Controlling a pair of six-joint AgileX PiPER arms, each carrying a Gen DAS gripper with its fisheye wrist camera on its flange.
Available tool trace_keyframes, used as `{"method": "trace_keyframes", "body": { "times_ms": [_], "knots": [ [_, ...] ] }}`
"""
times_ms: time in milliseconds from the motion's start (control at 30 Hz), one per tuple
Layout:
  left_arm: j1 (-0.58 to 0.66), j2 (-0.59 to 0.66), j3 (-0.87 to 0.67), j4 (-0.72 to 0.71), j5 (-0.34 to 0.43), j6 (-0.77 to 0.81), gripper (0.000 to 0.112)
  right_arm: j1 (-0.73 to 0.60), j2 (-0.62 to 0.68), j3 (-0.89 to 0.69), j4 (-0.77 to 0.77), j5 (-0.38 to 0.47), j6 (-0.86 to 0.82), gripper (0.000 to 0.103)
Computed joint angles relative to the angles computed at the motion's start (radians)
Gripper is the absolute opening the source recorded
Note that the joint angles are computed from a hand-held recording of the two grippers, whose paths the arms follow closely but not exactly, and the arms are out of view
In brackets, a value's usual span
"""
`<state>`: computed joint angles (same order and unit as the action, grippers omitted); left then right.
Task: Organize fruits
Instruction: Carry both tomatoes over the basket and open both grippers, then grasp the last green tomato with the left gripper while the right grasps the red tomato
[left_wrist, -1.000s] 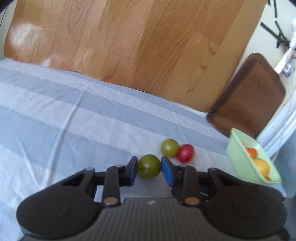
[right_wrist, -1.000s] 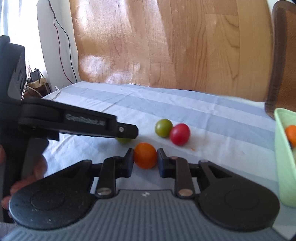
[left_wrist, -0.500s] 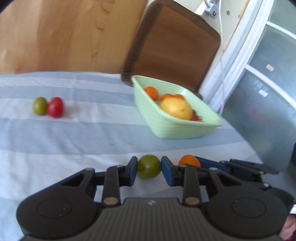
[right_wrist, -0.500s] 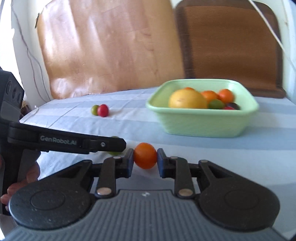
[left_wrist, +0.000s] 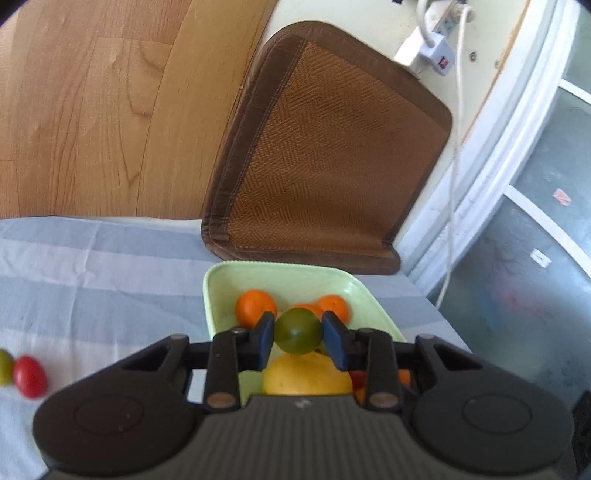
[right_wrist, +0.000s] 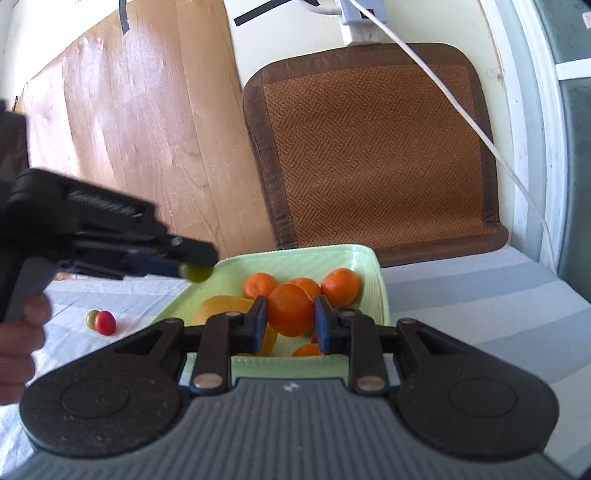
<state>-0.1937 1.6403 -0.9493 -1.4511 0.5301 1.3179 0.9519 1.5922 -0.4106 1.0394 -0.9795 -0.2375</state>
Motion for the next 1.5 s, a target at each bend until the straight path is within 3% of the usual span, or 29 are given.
{"method": "trace_keyframes", "body": {
  "times_ms": [100, 200, 333, 467, 600, 700, 767, 900, 1000, 1033, 1133, 1267, 1433, 1500],
  "knots": [
    [-0.030, 0.065, -0.060, 0.046, -0.030, -0.080, 0.029, -0.007, -0.002, 0.015, -0.005, -0.009, 0.005, 0.034],
    [-0.053, 0.081, -0.066, 0.061, -0.056, -0.094, 0.033, 0.003, -0.002, 0.035, 0.001, -0.053, 0.032, 0.047],
    [-0.017, 0.018, -0.012, 0.003, -0.037, -0.012, 0.038, 0.020, -0.014, 0.081, 0.021, -0.133, 0.109, 0.047],
    [0.142, -0.083, 0.061, -0.038, 0.058, 0.075, 0.038, 0.019, -0.039, 0.126, 0.039, -0.176, 0.208, 0.047],
    [0.365, -0.127, 0.119, -0.055, 0.111, 0.143, 0.038, -0.021, -0.061, 0.156, -0.003, -0.155, 0.300, 0.047],
    [0.529, -0.092, 0.136, -0.045, 0.155, 0.160, 0.038, -0.044, -0.056, 0.159, -0.035, -0.141, 0.331, 0.046],
    [0.598, -0.058, 0.144, -0.045, 0.162, 0.189, 0.039, 0.009, -0.041, 0.163, 0.008, -0.205, 0.332, 0.046],
    [0.673, 0.036, 0.121, -0.028, 0.230, 0.212, 0.039, 0.148, -0.080, 0.137, 0.030, -0.224, 0.263, 0.047],
    [0.671, 0.096, 0.090, -0.029, 0.293, 0.198, 0.043, 0.207, -0.082, 0.027, -0.013, -0.100, 0.078, 0.047],
    [0.655, 0.108, 0.082, -0.031, 0.291, 0.188, 0.048, 0.204, -0.065, -0.032, -0.038, -0.025, 0.023, 0.047],
    [0.617, 0.132, 0.076, -0.047, 0.269, 0.182, 0.048, 0.137, 0.043, -0.237, -0.082, 0.218, -0.117, 0.047],
    [0.670, 0.154, 0.097, -0.073, 0.340, 0.206, 0.048, 0.031, 0.234, -0.547, 0.030, 0.498, -0.339, 0.047],
    [0.761, 0.150, 0.092, -0.052, 0.386, 0.198, 0.048, -0.030, 0.395, -0.784, 0.304, 0.622, -0.662, 0.046],
    [0.760, 0.145, 0.088, -0.050, 0.370, 0.204, 0.048, -0.052, 0.412, -0.812, 0.352, 0.669, -0.716, 0.028]
  ]
}}
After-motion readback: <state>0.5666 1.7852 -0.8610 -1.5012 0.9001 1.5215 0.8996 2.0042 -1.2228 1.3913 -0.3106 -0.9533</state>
